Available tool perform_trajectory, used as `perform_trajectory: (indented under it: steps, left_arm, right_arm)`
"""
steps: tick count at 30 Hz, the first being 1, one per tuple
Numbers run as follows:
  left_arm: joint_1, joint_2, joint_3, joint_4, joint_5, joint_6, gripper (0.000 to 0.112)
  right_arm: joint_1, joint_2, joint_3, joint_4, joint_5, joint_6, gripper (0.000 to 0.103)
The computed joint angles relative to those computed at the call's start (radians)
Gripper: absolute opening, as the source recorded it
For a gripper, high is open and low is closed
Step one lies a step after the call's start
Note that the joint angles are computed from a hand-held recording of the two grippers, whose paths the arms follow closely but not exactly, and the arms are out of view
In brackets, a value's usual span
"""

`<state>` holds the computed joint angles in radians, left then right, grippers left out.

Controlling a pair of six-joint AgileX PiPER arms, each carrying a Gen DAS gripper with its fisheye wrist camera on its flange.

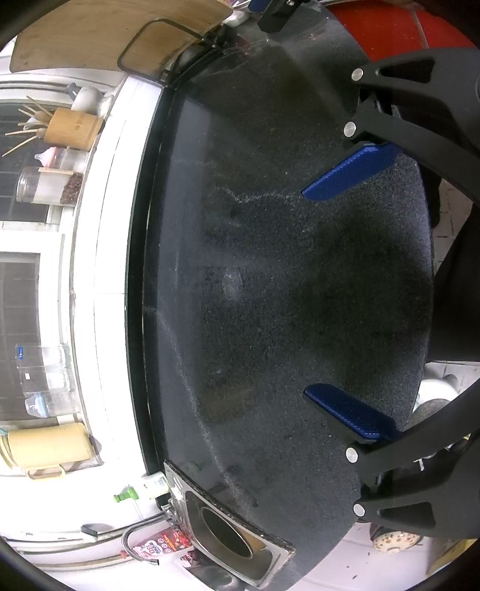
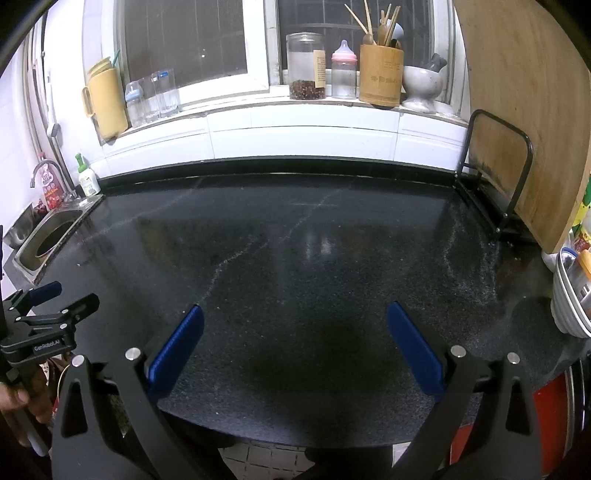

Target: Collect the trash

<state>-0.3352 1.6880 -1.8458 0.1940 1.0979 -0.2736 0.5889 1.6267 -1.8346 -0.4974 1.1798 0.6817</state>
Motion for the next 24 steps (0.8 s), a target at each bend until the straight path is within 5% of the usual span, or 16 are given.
perform_trajectory:
  steps: [24]
  left_arm:
    - [-0.024,0.009,-0.021,0.031,0.019,-0.002,0.096]
  right_arm:
    - [-0.025,0.005,0.001,0.018,-0.026,-0.037,0.096]
